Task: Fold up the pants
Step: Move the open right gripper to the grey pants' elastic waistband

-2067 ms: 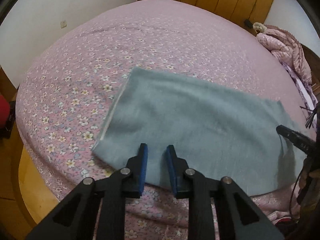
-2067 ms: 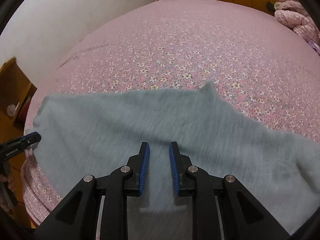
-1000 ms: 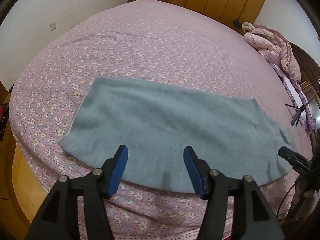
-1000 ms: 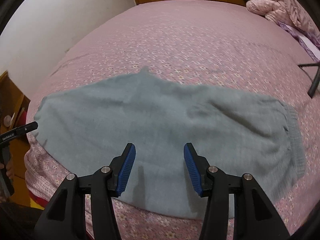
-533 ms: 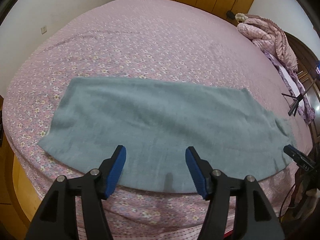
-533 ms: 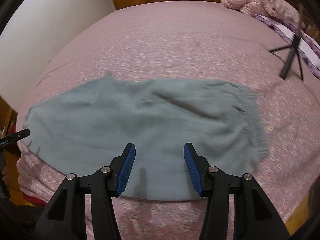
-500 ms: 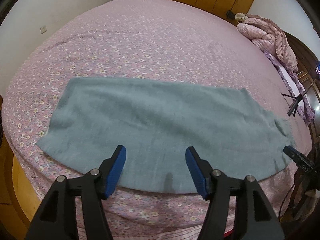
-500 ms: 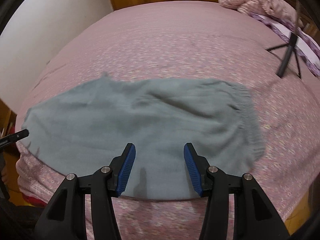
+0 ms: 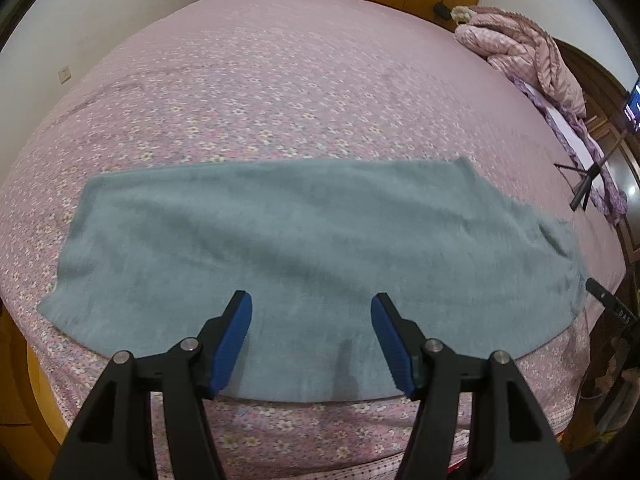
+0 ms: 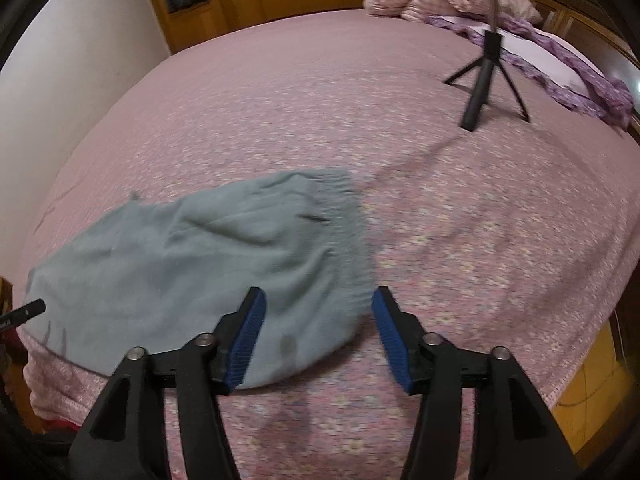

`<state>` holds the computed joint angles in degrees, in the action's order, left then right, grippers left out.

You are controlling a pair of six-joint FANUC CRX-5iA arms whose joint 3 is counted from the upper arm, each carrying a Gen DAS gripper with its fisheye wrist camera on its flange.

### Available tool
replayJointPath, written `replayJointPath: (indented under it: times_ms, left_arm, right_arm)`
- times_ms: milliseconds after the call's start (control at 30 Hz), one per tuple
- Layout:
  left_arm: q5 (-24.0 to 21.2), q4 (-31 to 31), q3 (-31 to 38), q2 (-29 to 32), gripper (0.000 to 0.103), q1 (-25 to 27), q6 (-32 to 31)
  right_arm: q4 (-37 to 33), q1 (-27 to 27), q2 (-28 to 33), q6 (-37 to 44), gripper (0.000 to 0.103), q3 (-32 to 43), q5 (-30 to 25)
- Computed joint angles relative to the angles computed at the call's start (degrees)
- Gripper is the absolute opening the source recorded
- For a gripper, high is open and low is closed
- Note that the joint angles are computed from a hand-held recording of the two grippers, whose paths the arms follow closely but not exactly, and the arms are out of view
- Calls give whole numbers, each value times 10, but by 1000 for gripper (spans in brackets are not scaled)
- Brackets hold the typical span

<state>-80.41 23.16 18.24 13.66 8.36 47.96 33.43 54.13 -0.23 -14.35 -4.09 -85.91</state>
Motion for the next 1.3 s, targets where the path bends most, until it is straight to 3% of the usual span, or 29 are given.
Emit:
replayJointPath:
  times_ms: [500,767,1033,1167,1300]
  left_arm:
    - [-5,-33,-6,11,65,-30,19]
    - [9,-46,-17,3,71,-39,14]
    - [17,-45,-23,2,74,-41,11]
    - [22,-48,-25,0,76,-43,6]
    - [25,-50,-26,0,77,-45,5]
  right_arm:
    - [2,-3,-58,-88,66,-93,78]
    - [32,-35,-77,-100,66,-144,173]
    - [39,-38,-59,-76,66,-138,170]
    - [52,-31,-71,-104,42,-157,196]
    - [58,-26,-70,-120,41,-159,198]
